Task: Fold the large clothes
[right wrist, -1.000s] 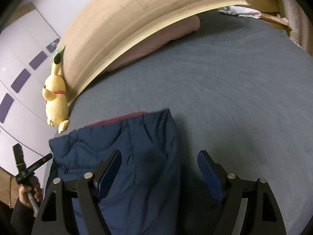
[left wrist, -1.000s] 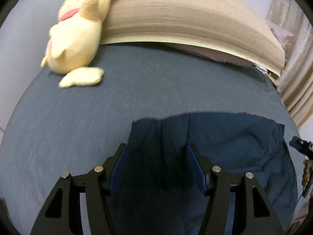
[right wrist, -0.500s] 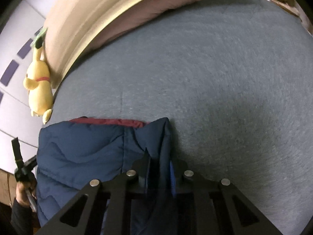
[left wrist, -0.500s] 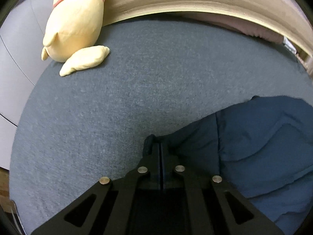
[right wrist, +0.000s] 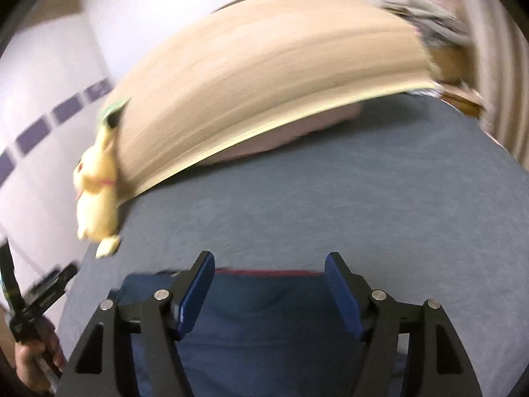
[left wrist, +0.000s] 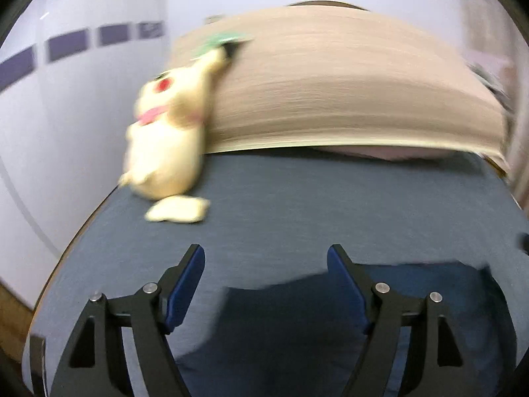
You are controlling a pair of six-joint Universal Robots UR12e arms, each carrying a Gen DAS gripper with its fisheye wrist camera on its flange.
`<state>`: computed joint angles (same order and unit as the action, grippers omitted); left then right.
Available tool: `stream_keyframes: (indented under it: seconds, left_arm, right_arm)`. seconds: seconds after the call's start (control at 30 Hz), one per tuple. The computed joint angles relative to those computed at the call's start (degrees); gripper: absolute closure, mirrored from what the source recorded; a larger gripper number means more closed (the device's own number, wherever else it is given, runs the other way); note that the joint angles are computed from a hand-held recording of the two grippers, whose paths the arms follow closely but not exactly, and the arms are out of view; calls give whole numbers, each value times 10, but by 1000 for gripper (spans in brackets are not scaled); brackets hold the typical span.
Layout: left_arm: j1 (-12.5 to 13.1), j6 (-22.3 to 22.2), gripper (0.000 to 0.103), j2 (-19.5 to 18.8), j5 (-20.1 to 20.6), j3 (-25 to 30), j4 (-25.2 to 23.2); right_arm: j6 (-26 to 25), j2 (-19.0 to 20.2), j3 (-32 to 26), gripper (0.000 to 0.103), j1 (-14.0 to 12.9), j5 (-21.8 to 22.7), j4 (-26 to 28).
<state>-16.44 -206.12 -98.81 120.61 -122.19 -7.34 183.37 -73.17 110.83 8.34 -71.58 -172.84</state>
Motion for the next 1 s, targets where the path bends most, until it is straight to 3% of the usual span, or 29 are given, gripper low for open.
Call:
stream_keyframes:
  seconds: [0.13, 0.23, 0.37, 0.6, 0.77, 0.87, 0.93, 1.0]
  left_arm:
    - [-17, 9, 26, -44, -25, 30, -26]
    - [-16, 7, 26, -64, -34, 41, -61]
    - [-8, -14, 24, -80, -52, 49, -98]
    - [-17, -34, 20, -85, -55, 45, -99]
    - [-29, -25, 20, -96, -18, 57, -114]
    - [-28, -18, 20, -76, -24, 51, -109]
    - [-28, -24, 20, -48, -28, 34, -91]
    - [-36, -37, 21, -12, -17, 8, -60]
  right_arm:
    - [-15, 28, -6, 30, 42, -38, 19]
    - [-28, 51, -20, 30, 58, -70, 42]
    - [-32, 74, -37, 27, 63, -91, 66]
    - [-42, 89, -46, 21, 73, -128, 69]
    - [-39, 92, -43, 20, 77, -140, 61]
    - [-41, 76, -40, 19, 72, -130, 76]
    - [-28, 52, -18, 18, 67, -134, 47]
    - [-20, 17, 10, 18, 58, -108, 13]
